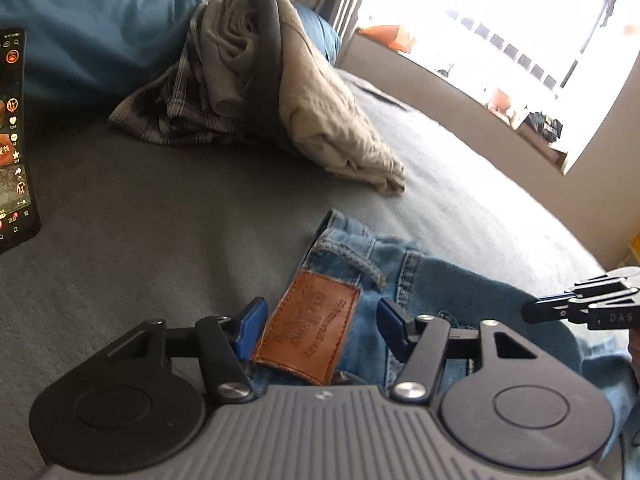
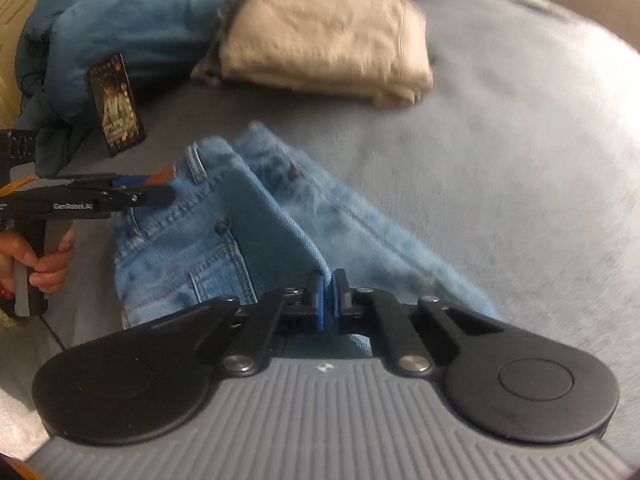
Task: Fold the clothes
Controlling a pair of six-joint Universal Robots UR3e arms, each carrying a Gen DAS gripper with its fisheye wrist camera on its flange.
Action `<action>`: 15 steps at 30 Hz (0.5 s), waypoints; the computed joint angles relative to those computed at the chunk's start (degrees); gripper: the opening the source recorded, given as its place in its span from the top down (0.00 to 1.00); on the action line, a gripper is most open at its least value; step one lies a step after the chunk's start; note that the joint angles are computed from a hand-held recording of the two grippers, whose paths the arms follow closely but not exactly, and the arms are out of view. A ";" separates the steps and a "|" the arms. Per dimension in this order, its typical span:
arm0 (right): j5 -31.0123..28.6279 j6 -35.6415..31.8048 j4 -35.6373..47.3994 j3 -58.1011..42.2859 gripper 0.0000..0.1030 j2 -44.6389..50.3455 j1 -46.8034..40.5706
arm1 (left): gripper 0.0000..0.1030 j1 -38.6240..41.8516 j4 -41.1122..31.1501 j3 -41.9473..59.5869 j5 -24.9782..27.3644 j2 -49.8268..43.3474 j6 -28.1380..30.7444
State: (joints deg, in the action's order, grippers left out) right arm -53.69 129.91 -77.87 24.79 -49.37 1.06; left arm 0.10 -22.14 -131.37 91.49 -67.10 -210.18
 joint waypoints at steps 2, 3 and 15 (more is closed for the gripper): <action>0.61 -0.33 -2.68 3.09 0.98 -2.46 -0.29 | 0.41 0.47 0.15 0.44 -0.62 -0.01 -0.85; 0.79 -0.79 -3.16 3.26 0.98 -2.84 -0.40 | 0.41 0.89 0.18 0.54 -1.13 0.10 -1.22; 0.74 -0.56 -8.45 3.86 0.98 -2.00 -1.14 | 0.41 -0.41 6.13 2.54 -1.30 -6.99 -2.61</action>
